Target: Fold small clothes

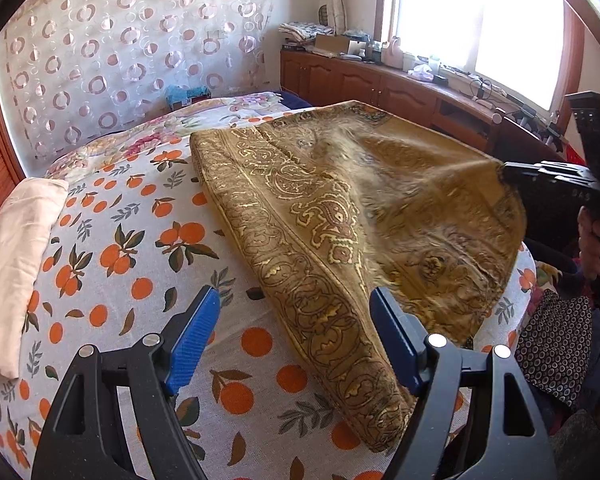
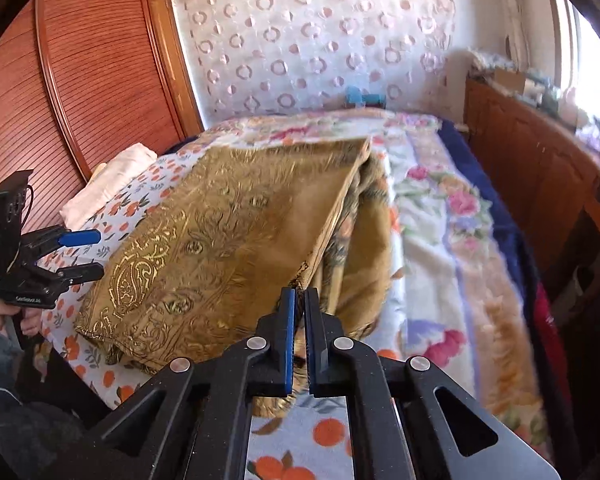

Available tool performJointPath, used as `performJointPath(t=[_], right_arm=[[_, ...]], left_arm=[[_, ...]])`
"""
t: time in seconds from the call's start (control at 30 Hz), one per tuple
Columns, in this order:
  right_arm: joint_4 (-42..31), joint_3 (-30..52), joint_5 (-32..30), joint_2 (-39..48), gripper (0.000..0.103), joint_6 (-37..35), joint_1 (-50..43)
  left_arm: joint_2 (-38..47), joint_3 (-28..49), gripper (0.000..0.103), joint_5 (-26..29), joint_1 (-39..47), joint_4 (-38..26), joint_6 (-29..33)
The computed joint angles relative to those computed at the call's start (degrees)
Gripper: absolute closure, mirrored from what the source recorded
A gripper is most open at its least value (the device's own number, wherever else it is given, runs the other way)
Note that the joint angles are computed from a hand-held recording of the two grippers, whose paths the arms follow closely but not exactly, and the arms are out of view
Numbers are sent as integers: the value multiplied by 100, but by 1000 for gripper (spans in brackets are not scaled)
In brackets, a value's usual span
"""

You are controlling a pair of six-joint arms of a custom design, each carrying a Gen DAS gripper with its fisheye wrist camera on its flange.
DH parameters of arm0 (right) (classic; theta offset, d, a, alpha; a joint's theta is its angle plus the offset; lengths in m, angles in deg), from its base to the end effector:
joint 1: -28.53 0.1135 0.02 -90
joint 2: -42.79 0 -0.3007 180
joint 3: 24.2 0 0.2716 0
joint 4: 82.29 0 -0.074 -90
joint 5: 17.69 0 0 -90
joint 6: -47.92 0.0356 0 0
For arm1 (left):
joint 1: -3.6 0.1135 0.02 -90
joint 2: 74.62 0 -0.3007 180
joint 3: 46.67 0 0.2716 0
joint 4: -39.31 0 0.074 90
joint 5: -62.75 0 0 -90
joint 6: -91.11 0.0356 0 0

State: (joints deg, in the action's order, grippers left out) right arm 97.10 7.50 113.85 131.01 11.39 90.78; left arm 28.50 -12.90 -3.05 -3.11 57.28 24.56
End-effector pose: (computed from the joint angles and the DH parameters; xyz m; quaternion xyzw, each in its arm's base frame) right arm 0.1211 0.1794 0.1030 0.0314 0.9019 0.0431 0.4287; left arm 0.2471 -0.0438 0.0690 0.3070 0.8730 -0.1487 0.3487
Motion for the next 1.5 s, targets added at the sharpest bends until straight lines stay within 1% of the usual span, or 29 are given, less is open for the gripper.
performJointPath(t=[0.07, 0.13, 0.17, 0.23, 0.3, 0.37, 0.47, 0.53, 0.57, 0.6, 0.63, 0.67, 0.7, 0.73, 0.77, 0.8, 0.83, 0.87, 0.97, 1.07, 1.13, 1.23, 1.27, 1.33, 1.37, 1.43, 1.5], right_arm=[[-230, -146, 234, -293, 99, 240, 171], [-208, -282, 312, -282, 99, 473, 248], [-25, -328, 235, -107, 99, 550, 224], [560, -416, -132, 447, 99, 540, 40], [794, -317, -303, 1022, 99, 602, -42], [1091, -337, -347, 1301, 99, 670, -35], [975, -271, -206, 1359, 97, 857, 42], [712, -106, -96, 1394, 81, 1023, 136], [650, -72, -39, 1406, 78, 1103, 200], [655, -45, 18, 1438, 73, 1162, 272], [616, -8, 76, 1458, 65, 1241, 341], [565, 40, 137, 1484, 59, 1355, 416], [713, -12, 174, 1545, 53, 1420, 464], [866, -40, 191, 1630, 48, 1481, 501], [973, -86, 171, 1667, 47, 1549, 523], [1077, -111, 129, 1731, 46, 1632, 549], [1209, -114, 87, 1806, 45, 1623, 540], [1257, -107, 88, 1838, 45, 1648, 568], [1337, -19, -31, 1997, 45, 1635, 500], [1297, 111, -206, 2131, 44, 1535, 298], [1183, 201, -305, 2159, 43, 1477, 167], [937, 346, -279, 2187, 41, 1474, 122], [865, 375, -272, 2168, 41, 1463, 110], [712, 478, -246, 2185, 41, 1467, 120], [732, 494, -252, 2196, 41, 1434, 118], [821, 527, -282, 2239, 41, 1323, 109], [944, 473, -295, 2262, 41, 1248, 114]], left_arm=[[42, 9, 25, 40, 33, 4, -6], [127, 8, 25, 49, 39, 51, -7], [177, 8, 25, 49, 37, 63, 3], [290, -1, 25, 40, 8, 99, 13], [450, -7, 25, 55, 33, 121, 77], [593, -9, 25, 57, 101, 150, 141], [668, -47, 25, 129, 224, 150, 212], [701, -71, 25, 215, 305, 135, 255], [709, -97, 25, 274, 353, 145, 283], [699, -130, 25, 329, 391, 151, 310], [697, -143, 28, 383, 423, 137, 327], [692, -147, 30, 463, 461, 95, 349], [681, -140, 34, 544, 495, 18, 363], [670, -137, 34, 593, 512, -38, 362], [662, -156, 34, 645, 526, -48, 369], [663, -158, 34, 671, 523, -48, 370], [665, -157, 38, 693, 517, -60, 371], [672, -165, 39, 702, 499, -70, 368], [732, -202, 39, 674, 451, 30, 330], [785, -261, 39, 640, 408, 177, 297], [786, -259, 39, 665, 421, 164, 301], [778, -283, 39, 704, 451, 155, 341], [778, -306, 40, 743, 472, 155, 364], [760, -347, 49, 814, 490, 134, 384], [740, -353, 49, 883, 513, 59, 411], [711, -387, 54, 947, 526, 8, 446], [690, -434, 55, 954, 495, 39, 424]])
